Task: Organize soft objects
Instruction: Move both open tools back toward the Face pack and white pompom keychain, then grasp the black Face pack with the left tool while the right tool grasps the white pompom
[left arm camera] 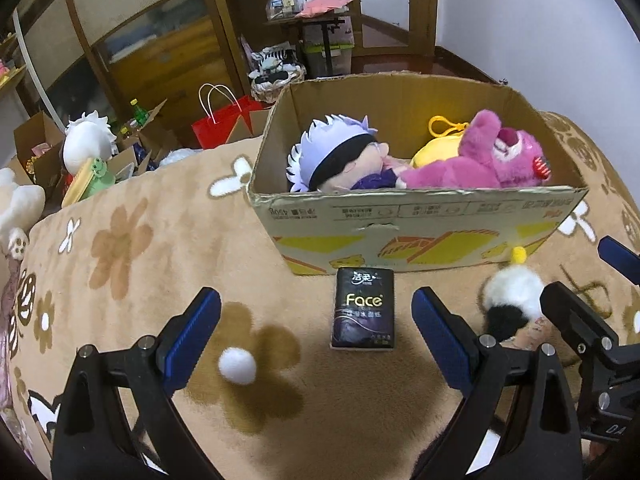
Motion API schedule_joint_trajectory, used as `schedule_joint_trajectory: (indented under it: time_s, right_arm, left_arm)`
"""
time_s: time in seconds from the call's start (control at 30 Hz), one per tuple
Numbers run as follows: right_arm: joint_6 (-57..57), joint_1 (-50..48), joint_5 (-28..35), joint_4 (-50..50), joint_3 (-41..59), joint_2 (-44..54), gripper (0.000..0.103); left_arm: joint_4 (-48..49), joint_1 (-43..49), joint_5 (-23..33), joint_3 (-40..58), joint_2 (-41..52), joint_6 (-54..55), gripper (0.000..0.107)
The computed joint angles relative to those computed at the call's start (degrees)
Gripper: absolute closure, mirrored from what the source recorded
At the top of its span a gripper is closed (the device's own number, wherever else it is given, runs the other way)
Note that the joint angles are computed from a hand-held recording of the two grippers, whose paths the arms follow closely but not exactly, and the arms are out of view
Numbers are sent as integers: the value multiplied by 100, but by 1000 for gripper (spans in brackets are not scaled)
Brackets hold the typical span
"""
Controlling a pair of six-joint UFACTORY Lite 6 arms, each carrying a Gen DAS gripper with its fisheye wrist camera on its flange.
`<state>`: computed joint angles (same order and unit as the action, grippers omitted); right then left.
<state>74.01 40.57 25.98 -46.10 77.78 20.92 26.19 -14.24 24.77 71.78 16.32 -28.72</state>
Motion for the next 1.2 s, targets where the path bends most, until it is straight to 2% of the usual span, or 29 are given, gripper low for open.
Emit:
schedule_joint_trajectory:
  time_s: [0.7,0.83,0.93,1.03,1.1,1.17,1.2]
  right_arm:
    - [-297,-55,-314,-12,281,968,0]
    - [-793,-161,-546,557,290,1085,11]
    - [-1062,-238,-641,901,294,1179,28]
    - [-955,-240,-664,724,276,1193,46]
    - [-1089,-263,-729,875,274,1201,50]
    - [-1240,-289,-821,1050,256,1206,60]
    - [-1434,-296,-852,1252,275,1234,61]
  left_arm:
    - [-253,12,-257,339,1119,181,12]
    - [-286,17,-297,381,1239,185,12]
    - [-369,46,-325,411,1306,280,18]
    - [-320,80,-421,442,1409,183,20]
    - [-320,54,-440,469,1481,141,27]
    - [-348,34,-446,498,1561,159,33]
    - [-353,20,-441,506,1584,155,36]
